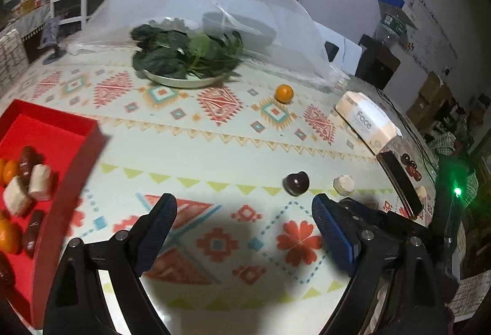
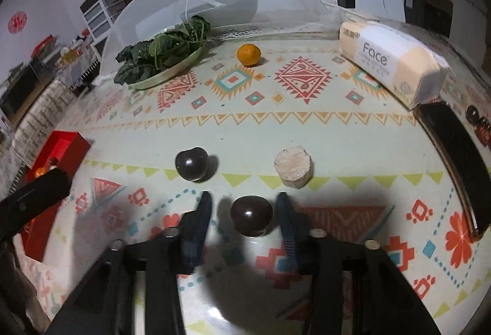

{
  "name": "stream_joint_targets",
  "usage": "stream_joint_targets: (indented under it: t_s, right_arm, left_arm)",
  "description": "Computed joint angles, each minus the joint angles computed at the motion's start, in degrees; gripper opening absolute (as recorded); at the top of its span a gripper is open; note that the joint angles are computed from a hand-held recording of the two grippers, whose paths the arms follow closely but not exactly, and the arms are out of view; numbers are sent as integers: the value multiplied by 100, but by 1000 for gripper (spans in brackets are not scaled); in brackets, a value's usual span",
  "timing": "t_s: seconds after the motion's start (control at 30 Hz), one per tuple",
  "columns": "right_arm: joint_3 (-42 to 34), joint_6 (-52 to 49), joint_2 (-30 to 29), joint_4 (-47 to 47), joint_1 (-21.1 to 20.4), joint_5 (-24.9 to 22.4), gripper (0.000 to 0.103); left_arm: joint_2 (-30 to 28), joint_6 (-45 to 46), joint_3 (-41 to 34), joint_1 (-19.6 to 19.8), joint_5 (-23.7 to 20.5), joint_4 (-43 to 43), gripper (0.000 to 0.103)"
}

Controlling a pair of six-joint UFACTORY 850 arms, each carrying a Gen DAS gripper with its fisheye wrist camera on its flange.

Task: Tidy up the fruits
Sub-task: 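Grasp a dark brown date with the right tool while the left tool grasps another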

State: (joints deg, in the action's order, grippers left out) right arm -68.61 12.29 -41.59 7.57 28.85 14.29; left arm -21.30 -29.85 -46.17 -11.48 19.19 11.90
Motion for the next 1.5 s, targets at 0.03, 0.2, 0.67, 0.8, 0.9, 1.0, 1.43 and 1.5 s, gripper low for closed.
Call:
stream_joint_targets:
  t_s: [0.03, 0.2, 0.67, 0.8, 0.9, 1.0, 1.43, 1.5]
  right_arm:
    - [2, -179, -2, 163, 7, -1, 29]
    - [153, 997, 66, -1052, -111, 146, 27]
    - [590, 2927, 235, -2552, -488, 1072, 27]
    - [619, 3109, 237, -2664, -527, 1159, 27]
    - [633, 3141, 240, -2694, -540, 1198, 27]
    - [622, 3169, 228, -2740, -548, 1197, 27]
    - [766, 3121, 285, -2603, -572, 1497, 27]
    - [781, 2838, 307, -2282, -532, 1473, 27]
  left_arm:
    - [-61, -9, -62, -29, -24, 4, 89]
    - [-424, -13, -421, -166, -216, 14, 89]
    - [-1084, 2242, -1135, -597, -363, -1987, 89]
    - [-1264, 2743, -1376, -692, -480, -2342, 85]
    - [-1319, 3054, -1457, -734, -580, -2493, 29]
    - [-1294, 3052, -1433, -760, -633, -2368, 26]
    - [-216, 1394, -221, -334, 95, -1108, 26]
    - [-20, 1071, 12, -195, 237, -864, 26]
